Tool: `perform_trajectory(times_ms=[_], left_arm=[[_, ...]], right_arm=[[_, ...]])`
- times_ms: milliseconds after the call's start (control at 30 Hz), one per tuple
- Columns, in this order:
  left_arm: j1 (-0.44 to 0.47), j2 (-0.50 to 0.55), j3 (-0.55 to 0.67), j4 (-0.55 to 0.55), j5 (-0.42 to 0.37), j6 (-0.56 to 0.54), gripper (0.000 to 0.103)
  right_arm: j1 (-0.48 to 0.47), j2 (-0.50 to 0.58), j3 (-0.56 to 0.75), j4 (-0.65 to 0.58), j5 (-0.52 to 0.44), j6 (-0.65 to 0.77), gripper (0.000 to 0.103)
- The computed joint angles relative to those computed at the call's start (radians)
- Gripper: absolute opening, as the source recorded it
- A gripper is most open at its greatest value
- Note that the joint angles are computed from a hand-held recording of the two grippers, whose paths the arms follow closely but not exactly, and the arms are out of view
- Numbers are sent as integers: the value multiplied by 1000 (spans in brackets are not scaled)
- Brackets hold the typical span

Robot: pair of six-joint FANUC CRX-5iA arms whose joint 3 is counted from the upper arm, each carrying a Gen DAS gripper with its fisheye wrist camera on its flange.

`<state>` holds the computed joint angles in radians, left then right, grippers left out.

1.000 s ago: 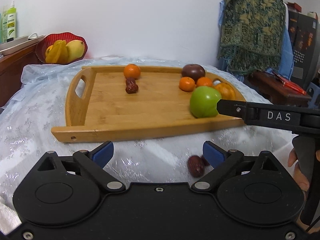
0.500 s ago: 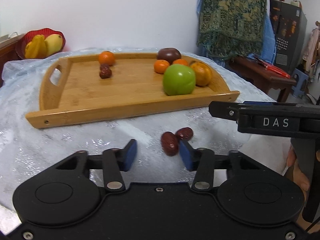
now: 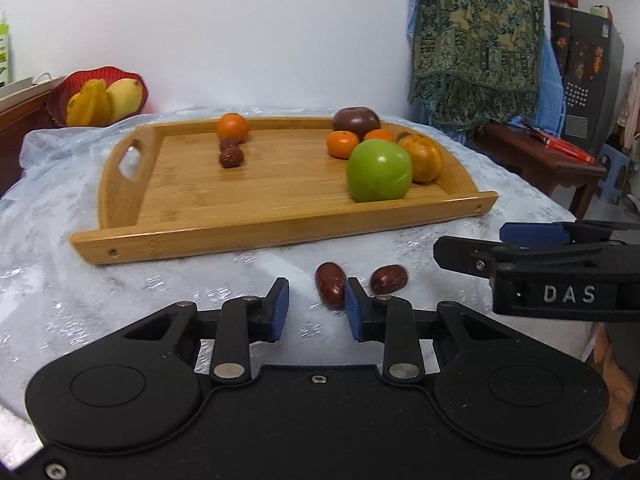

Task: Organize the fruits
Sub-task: 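Grasp a red date with the left tool while the right tool grasps another date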

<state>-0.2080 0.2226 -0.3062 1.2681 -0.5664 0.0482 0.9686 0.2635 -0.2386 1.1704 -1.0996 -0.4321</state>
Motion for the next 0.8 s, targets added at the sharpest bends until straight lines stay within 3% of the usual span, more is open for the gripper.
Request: perform_trajectory(times_ms=[100,400,600,800], left_arm=[[13,3,8,-49,24,54,25],[17,17,22,-28,43,84,25],[-13,5,10,-38,164,113,25],[2,-1,3,-1,118,101,25]], right_arm=[[1,11,10,8,20,49,88],[-7,26,32,-23,117,128,58],[-16,36,42,-23,138,108,47],[-29,38,41,-14,174,87,38]])
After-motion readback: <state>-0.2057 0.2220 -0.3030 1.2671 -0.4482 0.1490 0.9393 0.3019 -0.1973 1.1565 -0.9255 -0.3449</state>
